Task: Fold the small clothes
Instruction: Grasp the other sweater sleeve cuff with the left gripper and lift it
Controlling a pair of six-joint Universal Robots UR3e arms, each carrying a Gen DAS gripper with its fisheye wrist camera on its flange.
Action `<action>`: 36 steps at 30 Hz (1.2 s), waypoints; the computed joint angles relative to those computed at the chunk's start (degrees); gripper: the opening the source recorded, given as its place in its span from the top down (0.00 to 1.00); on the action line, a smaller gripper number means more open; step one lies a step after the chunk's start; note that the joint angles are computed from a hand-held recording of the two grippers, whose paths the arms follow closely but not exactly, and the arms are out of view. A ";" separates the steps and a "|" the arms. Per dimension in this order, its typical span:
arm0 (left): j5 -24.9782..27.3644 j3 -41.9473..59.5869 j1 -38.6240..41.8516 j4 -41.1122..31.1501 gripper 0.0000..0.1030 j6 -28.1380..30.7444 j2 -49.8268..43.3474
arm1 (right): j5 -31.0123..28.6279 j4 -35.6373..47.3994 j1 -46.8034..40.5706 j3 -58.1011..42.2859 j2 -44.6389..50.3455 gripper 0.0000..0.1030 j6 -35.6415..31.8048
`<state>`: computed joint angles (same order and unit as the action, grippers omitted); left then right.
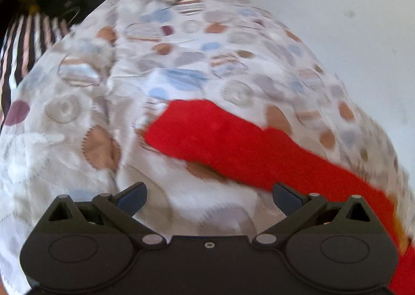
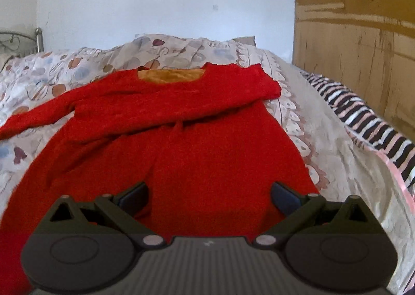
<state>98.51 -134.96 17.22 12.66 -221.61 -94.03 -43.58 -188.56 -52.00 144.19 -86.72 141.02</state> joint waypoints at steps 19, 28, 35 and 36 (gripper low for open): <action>-8.80 1.16 14.22 15.37 0.89 -21.36 -14.00 | 2.43 -7.57 -1.22 1.35 5.32 0.00 0.02; 2.20 8.53 5.75 16.14 0.93 -7.91 -10.23 | 3.69 -7.66 -1.99 1.56 5.73 0.00 -0.28; 0.86 22.46 -5.21 16.39 0.93 11.68 -9.42 | 4.95 -7.19 -2.70 2.04 5.47 0.00 0.15; 1.09 25.21 -7.30 15.43 0.93 13.19 -9.84 | 5.17 -7.07 -2.80 2.05 5.45 0.00 0.25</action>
<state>99.60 -109.75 9.92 28.09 -208.42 -103.87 -38.41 -195.63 -54.80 146.24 -81.26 141.27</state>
